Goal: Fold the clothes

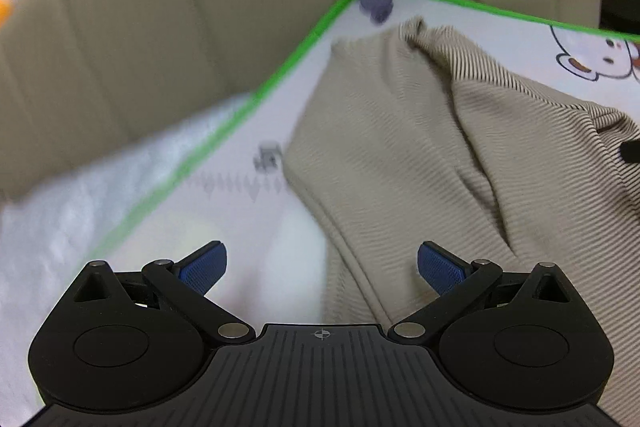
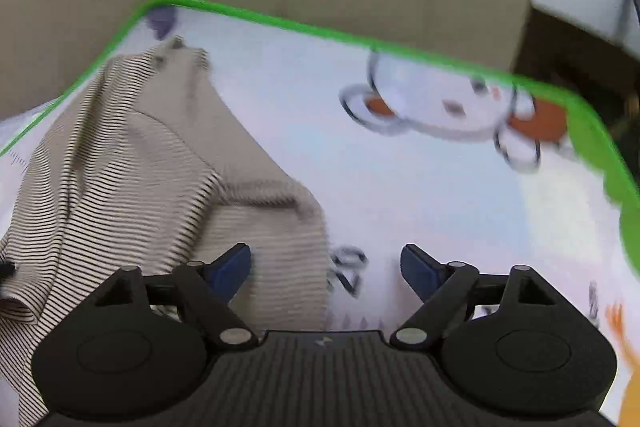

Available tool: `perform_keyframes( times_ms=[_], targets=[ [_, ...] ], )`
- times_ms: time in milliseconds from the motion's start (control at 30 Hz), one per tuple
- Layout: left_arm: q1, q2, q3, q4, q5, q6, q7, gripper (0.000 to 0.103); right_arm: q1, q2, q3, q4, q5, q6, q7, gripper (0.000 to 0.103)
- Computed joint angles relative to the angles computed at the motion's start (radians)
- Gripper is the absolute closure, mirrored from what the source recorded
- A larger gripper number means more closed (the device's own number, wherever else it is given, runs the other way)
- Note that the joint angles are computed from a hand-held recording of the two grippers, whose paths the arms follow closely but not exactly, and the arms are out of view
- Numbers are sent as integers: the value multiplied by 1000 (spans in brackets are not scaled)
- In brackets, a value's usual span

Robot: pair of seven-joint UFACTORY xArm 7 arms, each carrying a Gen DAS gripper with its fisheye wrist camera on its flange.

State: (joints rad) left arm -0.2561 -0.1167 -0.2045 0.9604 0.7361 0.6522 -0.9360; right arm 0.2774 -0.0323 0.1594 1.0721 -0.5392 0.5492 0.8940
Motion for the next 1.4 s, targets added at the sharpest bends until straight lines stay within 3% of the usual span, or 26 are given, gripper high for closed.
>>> perform_keyframes(
  times_ms=[67, 167, 233, 333, 400, 467, 500, 567, 800, 933, 967, 1000, 1033, 1067, 1200, 1267, 1333, 1400],
  targets=[
    [-6, -11, 23, -36, -140, -12, 56, 0, 0, -11, -5, -35, 78, -6, -35, 23],
    [1, -42, 62, -85, -323, -62, 179, 0, 9, -1, 7, -48, 79, -40, -42, 28],
    [-1, -45, 79, -87, -453, -71, 275, 0, 29, -7, 15, -55, 162, -58, -158, 54],
    [-6, -38, 91, -71, -610, -56, 407, 1, 55, -11, 29, -28, 232, -8, -277, 72],
    [-3, -42, 81, -63, -642, -38, 441, 10, 68, -18, 34, -20, 276, 21, -332, 80],
    [-10, -63, 73, -69, -671, -22, 491, 39, 78, -37, 37, -24, 318, 57, -378, 86],
    [-16, -76, 69, -74, -685, -14, 519, 44, 82, -50, 37, -30, 341, 81, -405, 88],
    [-29, -100, 63, -82, -713, 4, 574, 59, 92, -83, 39, -44, 394, 144, -462, 88],
    [-137, -333, 82, -229, -934, 225, 807, 61, 147, -332, 44, -184, 577, 394, -628, 87],
    [-158, -449, 116, -285, -1035, 335, 877, 57, 158, -536, 122, -326, 500, 275, -668, 77],
    [-143, -458, 125, -284, -1051, 345, 870, 53, 188, -545, 99, -331, 536, 248, -674, 71],
    [-126, -464, 133, -283, -1061, 340, 866, 50, 211, -556, 83, -337, 581, 220, -688, 63],
    [-109, -468, 138, -281, -1066, 324, 864, 40, 233, -562, 68, -340, 625, 194, -702, 59],
    [-90, -472, 133, -280, -1059, 300, 859, 34, 254, -544, 59, -328, 659, 182, -725, 59],
    [-26, -461, 62, -258, -940, 165, 805, 28, 306, -497, 65, -305, 718, 138, -813, 58],
    [-9, -465, 15, -262, -858, 91, 777, 17, 342, -480, 38, -301, 787, 156, -861, 54],
    [-27, -445, -8, -260, -803, 22, 789, 13, 371, -464, 16, -295, 860, 178, -912, 50],
    [-93, -458, 16, -280, -806, 0, 867, 10, 396, -448, 2, -289, 925, 215, -975, 48]
  ],
)
